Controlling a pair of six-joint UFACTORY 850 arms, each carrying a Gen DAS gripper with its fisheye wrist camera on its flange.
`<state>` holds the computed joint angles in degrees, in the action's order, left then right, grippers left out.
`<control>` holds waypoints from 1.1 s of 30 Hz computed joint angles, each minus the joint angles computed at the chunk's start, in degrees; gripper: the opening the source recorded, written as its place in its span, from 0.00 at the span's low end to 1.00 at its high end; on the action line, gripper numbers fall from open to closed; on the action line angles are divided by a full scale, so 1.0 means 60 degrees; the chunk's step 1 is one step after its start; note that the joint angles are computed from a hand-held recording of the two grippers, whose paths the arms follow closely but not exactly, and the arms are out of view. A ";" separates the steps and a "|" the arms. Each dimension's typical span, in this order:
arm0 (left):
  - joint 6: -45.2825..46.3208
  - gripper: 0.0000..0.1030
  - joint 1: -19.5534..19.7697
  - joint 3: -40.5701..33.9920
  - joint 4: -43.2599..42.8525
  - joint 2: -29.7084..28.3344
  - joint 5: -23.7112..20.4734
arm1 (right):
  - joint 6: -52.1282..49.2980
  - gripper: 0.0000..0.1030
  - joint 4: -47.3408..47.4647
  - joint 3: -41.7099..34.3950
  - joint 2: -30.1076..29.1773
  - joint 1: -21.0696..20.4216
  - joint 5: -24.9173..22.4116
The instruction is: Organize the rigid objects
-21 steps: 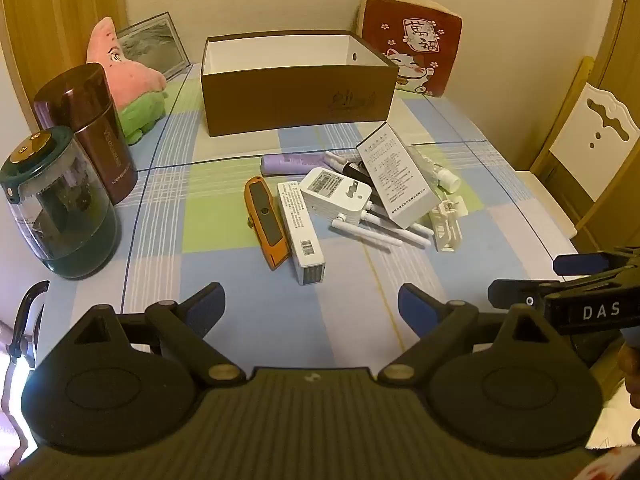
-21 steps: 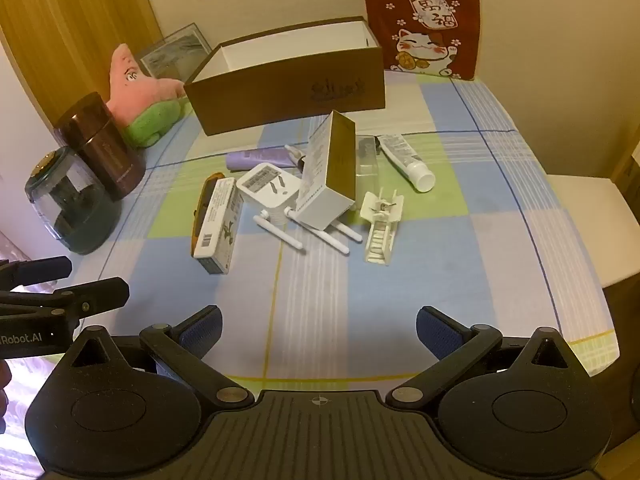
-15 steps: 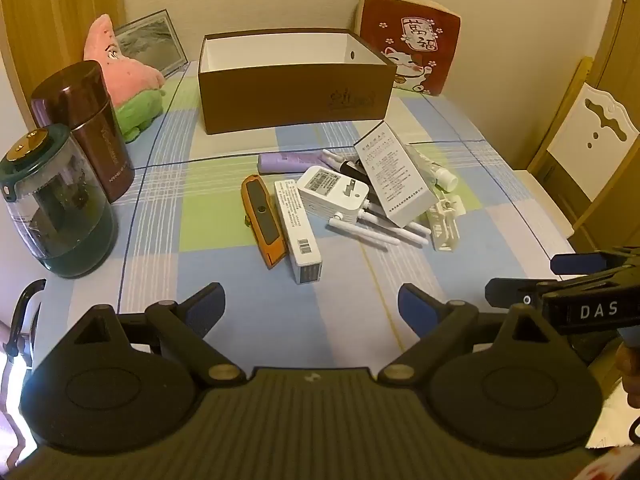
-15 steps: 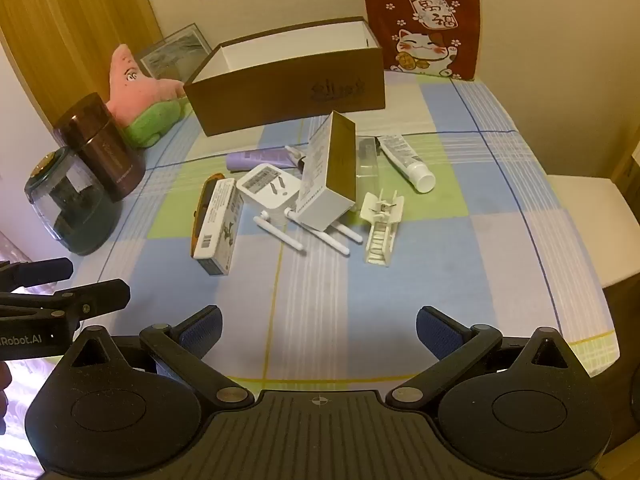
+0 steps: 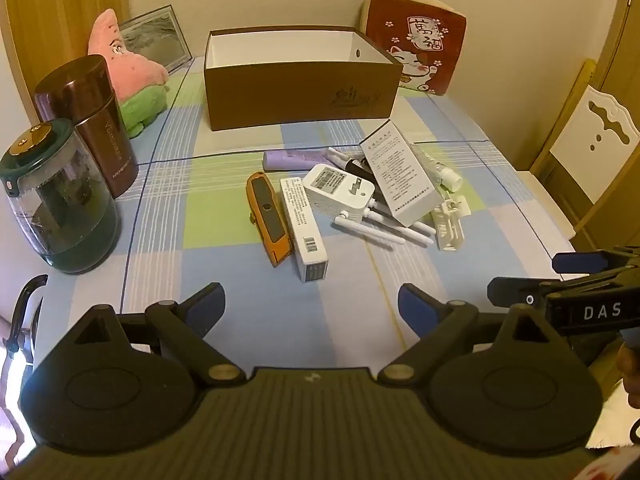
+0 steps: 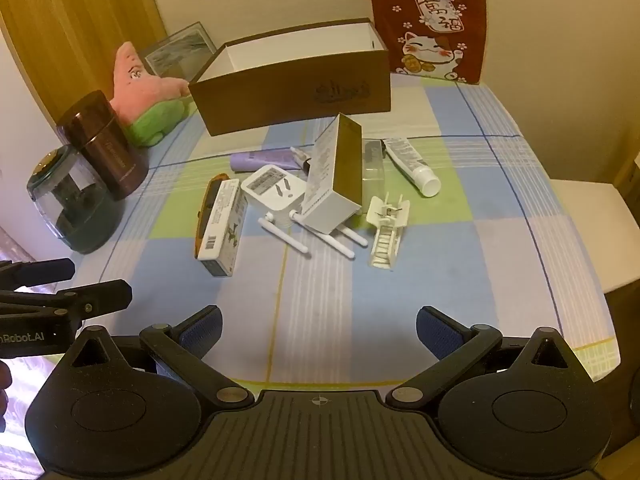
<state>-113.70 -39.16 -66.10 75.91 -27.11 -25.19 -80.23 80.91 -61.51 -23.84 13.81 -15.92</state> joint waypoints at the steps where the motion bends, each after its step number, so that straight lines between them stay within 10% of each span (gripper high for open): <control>1: 0.0004 0.89 -0.0001 -0.0002 -0.0001 -0.0003 -0.0007 | -0.0015 0.98 0.0006 -0.0010 -0.0011 -0.0001 -0.0015; 33: 0.0043 0.89 0.0010 0.0022 -0.0046 0.0000 0.0018 | -0.0077 0.98 0.0057 0.0013 0.0019 -0.0036 -0.0030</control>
